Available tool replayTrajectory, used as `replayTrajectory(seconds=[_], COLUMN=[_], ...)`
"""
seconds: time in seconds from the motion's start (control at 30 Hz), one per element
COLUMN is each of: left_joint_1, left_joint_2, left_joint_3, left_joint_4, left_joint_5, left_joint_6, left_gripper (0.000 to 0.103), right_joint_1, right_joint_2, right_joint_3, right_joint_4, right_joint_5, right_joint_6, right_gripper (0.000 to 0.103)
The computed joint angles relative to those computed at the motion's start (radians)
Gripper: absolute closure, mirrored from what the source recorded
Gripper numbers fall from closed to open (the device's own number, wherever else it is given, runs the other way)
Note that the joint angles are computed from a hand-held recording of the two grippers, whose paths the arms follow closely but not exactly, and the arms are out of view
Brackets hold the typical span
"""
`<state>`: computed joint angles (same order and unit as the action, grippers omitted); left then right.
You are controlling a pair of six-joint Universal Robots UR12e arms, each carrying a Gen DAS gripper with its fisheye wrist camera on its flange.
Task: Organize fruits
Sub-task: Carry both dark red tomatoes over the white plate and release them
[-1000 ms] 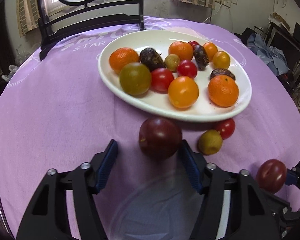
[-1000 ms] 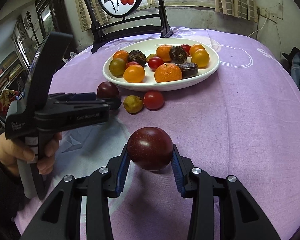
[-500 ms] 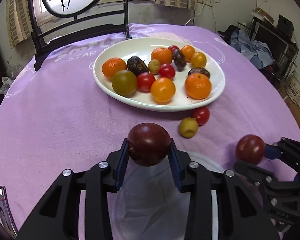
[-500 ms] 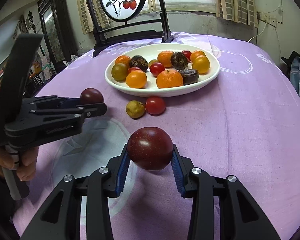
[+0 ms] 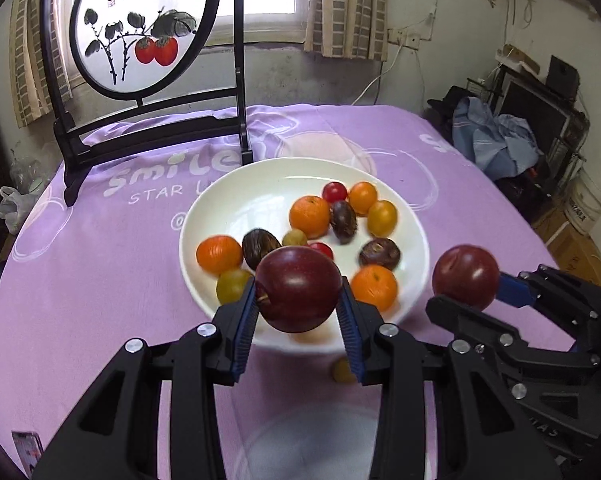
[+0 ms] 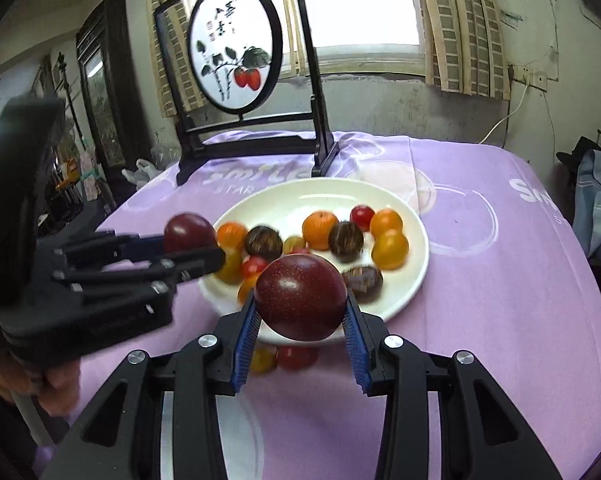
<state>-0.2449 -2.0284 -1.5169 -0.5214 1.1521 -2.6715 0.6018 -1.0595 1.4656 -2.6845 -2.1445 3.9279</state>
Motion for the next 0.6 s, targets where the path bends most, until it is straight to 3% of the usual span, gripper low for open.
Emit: replayTrajectory(seconds=[0.1, 0.17, 0.37, 0.43, 0.5, 0.6], left_joint_1=[-0.022, -0.027, -0.04, -0.044, -0.041, -0.025], left_joint_2=[-0.044, -0.067, -0.107, -0.117, -0.117, -0.105], left_joint_3=[0.051, 0.084, 0.13, 0.138, 0.131, 0.119], left_joint_4=[-0.016, -0.059, -0.074, -0.038, 0.031, 0.062], left_joint_5=[0.074, 0.083, 0.122, 0.15, 0.168, 0.127], left_joint_6=[-0.035, -0.041, -0.068, -0.127, -0.202, -0.239], left_gripper=[0.065, 0.065, 0.064, 0.055, 0.023, 0.022], right_joint_1=[-0.03, -0.051, -0.081, -0.094, -0.102, -0.101], right_joint_2=[0.019, 0.024, 0.043, 0.042, 0.033, 0.021], right_joint_3=[-0.018, -0.019, -0.018, 0.004, 0.031, 0.05], right_joint_4=[0.018, 0.029, -0.008, -0.075, -0.133, -0.14], right_joint_5=[0.016, 0.054, 0.117, 0.15, 0.162, 0.16], right_joint_6=[0.022, 0.048, 0.074, 0.108, 0.163, 0.173], right_gripper=[0.062, 0.062, 0.057, 0.045, 0.035, 0.034])
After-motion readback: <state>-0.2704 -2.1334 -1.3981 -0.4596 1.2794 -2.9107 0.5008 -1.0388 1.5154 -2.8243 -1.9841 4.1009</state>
